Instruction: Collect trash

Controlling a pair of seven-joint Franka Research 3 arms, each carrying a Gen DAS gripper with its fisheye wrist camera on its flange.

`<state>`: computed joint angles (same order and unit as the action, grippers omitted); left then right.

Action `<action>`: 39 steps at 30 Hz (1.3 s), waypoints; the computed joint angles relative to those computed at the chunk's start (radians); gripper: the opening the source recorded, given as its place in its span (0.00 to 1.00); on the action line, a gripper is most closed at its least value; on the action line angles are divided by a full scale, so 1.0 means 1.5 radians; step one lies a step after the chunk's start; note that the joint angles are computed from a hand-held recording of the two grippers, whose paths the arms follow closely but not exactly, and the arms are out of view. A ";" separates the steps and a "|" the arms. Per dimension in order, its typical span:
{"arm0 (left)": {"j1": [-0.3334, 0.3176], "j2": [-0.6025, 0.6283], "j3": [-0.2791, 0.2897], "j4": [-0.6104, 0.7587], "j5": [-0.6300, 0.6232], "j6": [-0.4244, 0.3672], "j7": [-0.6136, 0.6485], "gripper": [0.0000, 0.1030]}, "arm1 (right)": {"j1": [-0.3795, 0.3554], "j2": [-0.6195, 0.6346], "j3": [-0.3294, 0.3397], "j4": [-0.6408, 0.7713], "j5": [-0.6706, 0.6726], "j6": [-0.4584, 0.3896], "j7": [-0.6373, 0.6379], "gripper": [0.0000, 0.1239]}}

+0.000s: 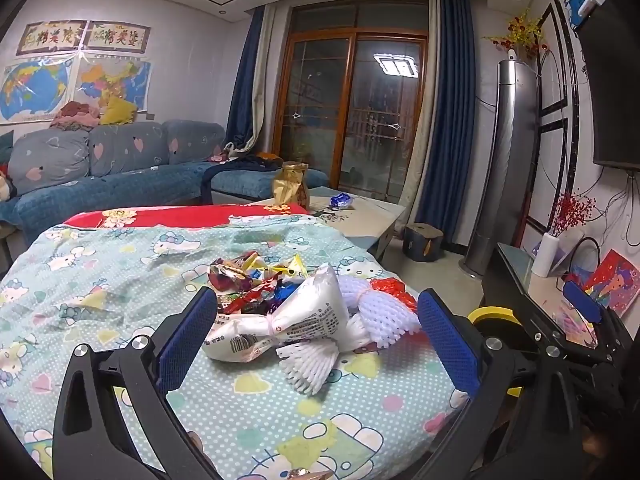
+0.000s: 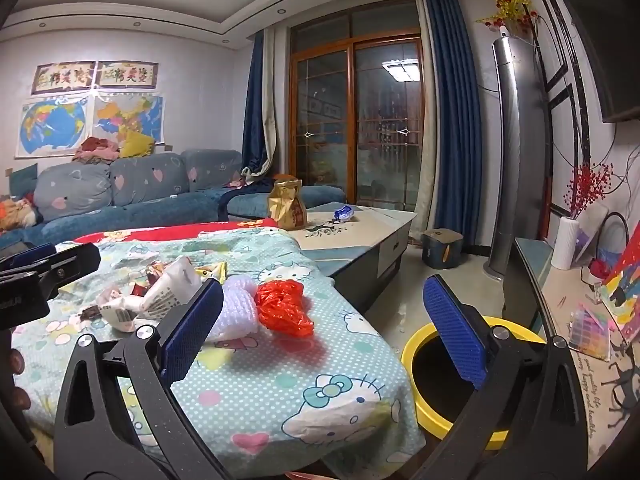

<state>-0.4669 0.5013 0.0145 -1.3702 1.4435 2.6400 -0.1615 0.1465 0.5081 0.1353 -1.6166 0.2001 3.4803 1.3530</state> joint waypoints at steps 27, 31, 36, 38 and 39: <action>0.000 0.002 0.003 0.001 -0.012 0.012 -0.001 0.94 | -0.033 -0.002 0.031 -0.001 -0.035 -0.013 0.013 0.75; 0.008 0.003 0.003 0.001 -0.025 0.021 0.005 0.94 | -0.065 0.006 0.068 0.005 -0.069 -0.027 0.018 0.75; 0.014 0.002 0.008 -0.005 -0.039 0.015 0.004 0.94 | -0.108 0.023 0.131 0.030 -0.109 -0.070 0.009 0.75; 0.019 -0.001 0.009 -0.009 -0.044 0.014 -0.003 0.94 | -0.116 0.031 0.148 0.043 -0.111 -0.086 -0.007 0.75; 0.021 -0.003 0.010 -0.012 -0.045 0.012 -0.006 0.94 | -0.120 0.038 0.159 0.053 -0.111 -0.096 -0.017 0.75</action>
